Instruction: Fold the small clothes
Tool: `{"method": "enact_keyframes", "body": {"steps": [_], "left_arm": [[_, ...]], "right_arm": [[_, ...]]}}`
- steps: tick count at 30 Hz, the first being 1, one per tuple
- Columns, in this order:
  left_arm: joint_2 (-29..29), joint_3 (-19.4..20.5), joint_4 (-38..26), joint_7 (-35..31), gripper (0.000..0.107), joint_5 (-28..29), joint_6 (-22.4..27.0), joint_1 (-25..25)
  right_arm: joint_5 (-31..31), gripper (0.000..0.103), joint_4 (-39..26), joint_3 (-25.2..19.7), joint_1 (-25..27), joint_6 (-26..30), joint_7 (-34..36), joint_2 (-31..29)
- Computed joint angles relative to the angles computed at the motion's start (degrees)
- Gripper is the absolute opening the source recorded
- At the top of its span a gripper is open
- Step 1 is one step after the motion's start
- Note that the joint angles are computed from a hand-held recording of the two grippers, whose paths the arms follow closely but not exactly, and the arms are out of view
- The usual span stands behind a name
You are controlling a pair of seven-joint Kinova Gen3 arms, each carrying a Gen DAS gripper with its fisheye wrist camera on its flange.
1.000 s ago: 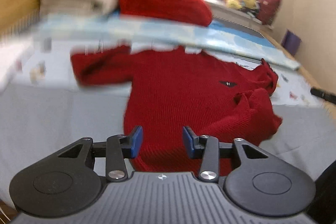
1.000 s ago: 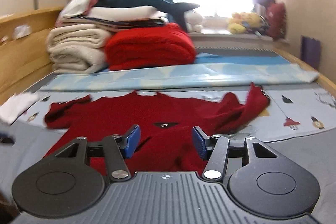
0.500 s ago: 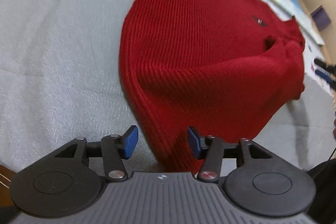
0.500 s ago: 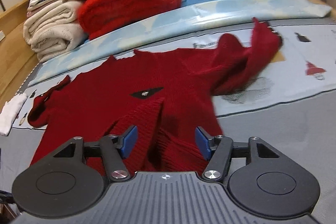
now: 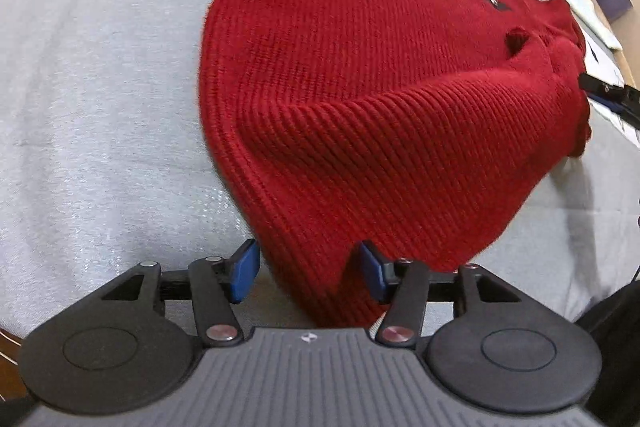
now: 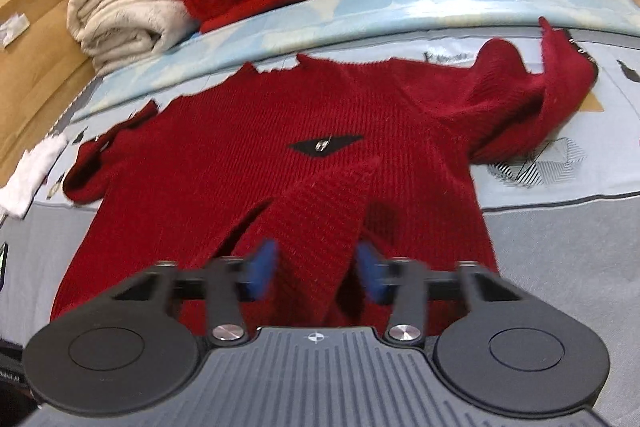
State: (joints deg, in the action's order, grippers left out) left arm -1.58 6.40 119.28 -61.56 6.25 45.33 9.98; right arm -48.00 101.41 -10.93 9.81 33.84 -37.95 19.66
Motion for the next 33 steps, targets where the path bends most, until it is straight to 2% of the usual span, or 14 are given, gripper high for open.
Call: {"method": "enact_keyframes", "body": {"steps": [1, 3, 5, 8, 9, 11, 14, 17, 20, 22, 25, 28, 31, 33], "left_arm": [[0.11, 0.28, -0.04, -0.07, 0.054, -0.31, -0.12, 0.25], [0.13, 1.06, 0.07, 1.60, 0.041, -2.65, -0.73, 0.98], [-0.74, 1.13, 0.77, 2.57, 0.024, -3.03, -1.24, 1.31], [-3.01, 0.77, 2.77, 2.62, 0.015, -2.41, -3.58, 1.09], [-3.89, 0.62, 3.55, 2.24, 0.014, -2.20, -4.26, 0.96], [-6.59, 0.07, 5.57, 1.24, 0.011, -1.64, -4.82, 0.50], [-9.38, -0.15, 7.38, 1.53, 0.009, -1.99, -5.87, -0.06], [-13.19, 5.21, 8.59, 7.17, 0.009, -5.25, -6.06, -5.14], [-17.59, 11.31, 8.83, 14.16, 0.008, -9.17, -3.15, -12.78], [-18.47, 11.77, 9.06, 17.89, 0.008, -10.81, -2.05, -14.24], [-15.85, 7.89, 8.63, 21.19, 0.009, -12.86, -1.28, -10.23], [-14.30, 6.23, 7.86, 23.05, 0.011, -14.26, -0.28, -8.00], [-12.76, 5.57, 7.36, 24.20, 0.025, -14.95, -0.68, -7.62], [-12.46, 4.57, 7.33, 23.69, 0.031, -14.44, -0.73, -6.89]], "right_arm": [[-1.19, 0.022, 0.59, 0.25, -0.03, -0.14, 1.39, -0.40], [-5.65, 0.004, 1.12, 2.15, -0.17, 1.76, 4.53, -0.88], [-10.30, 0.003, 1.54, 4.67, -0.32, 4.96, 8.05, -1.51], [-14.69, 0.002, 2.30, 11.91, -3.73, 10.76, 14.70, -2.92], [-14.56, 0.002, 2.12, 12.77, -3.38, 13.09, 16.34, -3.16], [-12.98, 0.001, 1.56, 11.32, 0.31, 17.75, 18.95, -3.40], [-6.54, 0.001, -1.03, 5.72, 8.27, 24.74, 18.46, -2.64], [0.45, 0.001, -3.02, 0.04, 15.30, 31.73, 18.49, -1.33], [7.44, 0.001, -4.42, 2.52, 14.35, 38.72, 19.15, -0.52], [9.61, 0.002, -6.02, 6.72, 11.85, 42.62, 20.12, -0.28], [5.99, 0.002, -7.43, 7.23, 15.27, 44.48, 18.42, 0.58], [-0.16, 0.003, -8.82, 7.45, 18.39, 45.17, 15.27, 1.53], [-5.84, 0.005, -9.50, 10.08, 17.42, 44.34, 12.82, 2.06], [-8.45, 0.012, -9.24, 11.27, 16.89, 43.12, 10.66, 2.07]]}}
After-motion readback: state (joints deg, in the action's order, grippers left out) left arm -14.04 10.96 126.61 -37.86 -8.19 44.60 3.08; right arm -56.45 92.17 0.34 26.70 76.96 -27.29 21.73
